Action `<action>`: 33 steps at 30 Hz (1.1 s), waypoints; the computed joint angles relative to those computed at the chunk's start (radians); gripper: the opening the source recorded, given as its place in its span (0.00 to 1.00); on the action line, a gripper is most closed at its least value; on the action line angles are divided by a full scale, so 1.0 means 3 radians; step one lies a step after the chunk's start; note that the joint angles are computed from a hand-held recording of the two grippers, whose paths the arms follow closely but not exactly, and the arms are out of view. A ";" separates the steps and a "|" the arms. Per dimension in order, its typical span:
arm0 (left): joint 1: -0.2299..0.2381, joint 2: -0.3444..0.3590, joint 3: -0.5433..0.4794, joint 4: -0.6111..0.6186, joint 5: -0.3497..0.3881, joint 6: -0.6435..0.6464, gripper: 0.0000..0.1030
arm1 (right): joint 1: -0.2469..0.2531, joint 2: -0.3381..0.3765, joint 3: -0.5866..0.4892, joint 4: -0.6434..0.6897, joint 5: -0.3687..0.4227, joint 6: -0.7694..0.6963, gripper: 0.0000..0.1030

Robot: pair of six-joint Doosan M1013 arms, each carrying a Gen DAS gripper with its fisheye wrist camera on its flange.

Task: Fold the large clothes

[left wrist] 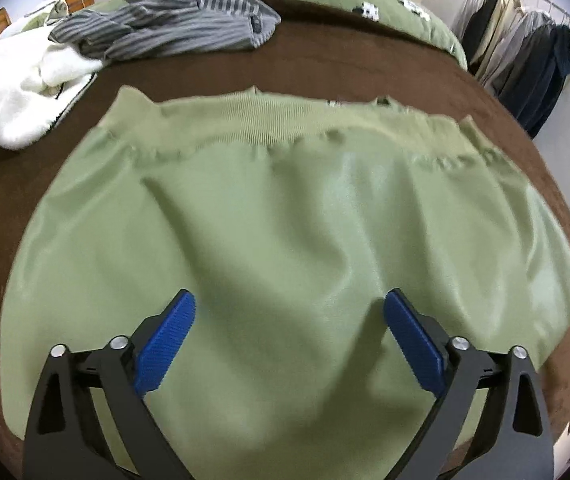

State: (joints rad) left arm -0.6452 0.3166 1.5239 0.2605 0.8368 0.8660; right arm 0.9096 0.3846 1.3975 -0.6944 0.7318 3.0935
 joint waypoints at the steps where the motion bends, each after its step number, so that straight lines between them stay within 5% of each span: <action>1: 0.0002 0.0009 0.0017 0.0004 -0.0017 -0.0023 0.95 | -0.0003 -0.0040 0.0085 -0.0015 -0.0081 0.0146 0.94; 5: 0.0013 -0.0003 0.0111 -0.0010 -0.0162 -0.0083 0.95 | -0.0055 -0.0159 0.0422 0.0038 -0.0611 0.0724 0.94; 19: -0.0039 -0.0007 0.0191 0.0227 -0.0256 -0.0281 0.95 | -0.0200 -0.0017 0.0518 -0.0106 -0.0996 0.1532 0.92; 22: -0.0043 -0.0013 0.0209 0.0242 -0.0284 -0.0291 0.95 | -0.0251 0.0041 0.0437 -0.0084 -0.0955 0.1580 0.77; 26: -0.0051 -0.0012 0.0215 0.0300 -0.0290 -0.0339 0.95 | -0.0294 0.0035 0.0474 -0.0204 -0.1074 0.1861 0.34; 29: -0.0061 -0.0016 0.0228 0.0351 -0.0301 -0.0374 0.95 | -0.0287 -0.0007 0.0523 -0.0392 -0.1176 0.1916 0.20; 33: -0.0078 -0.0013 0.0229 0.0411 -0.0285 -0.0410 0.95 | -0.0218 -0.0003 0.0386 -0.0501 -0.1029 0.1666 0.15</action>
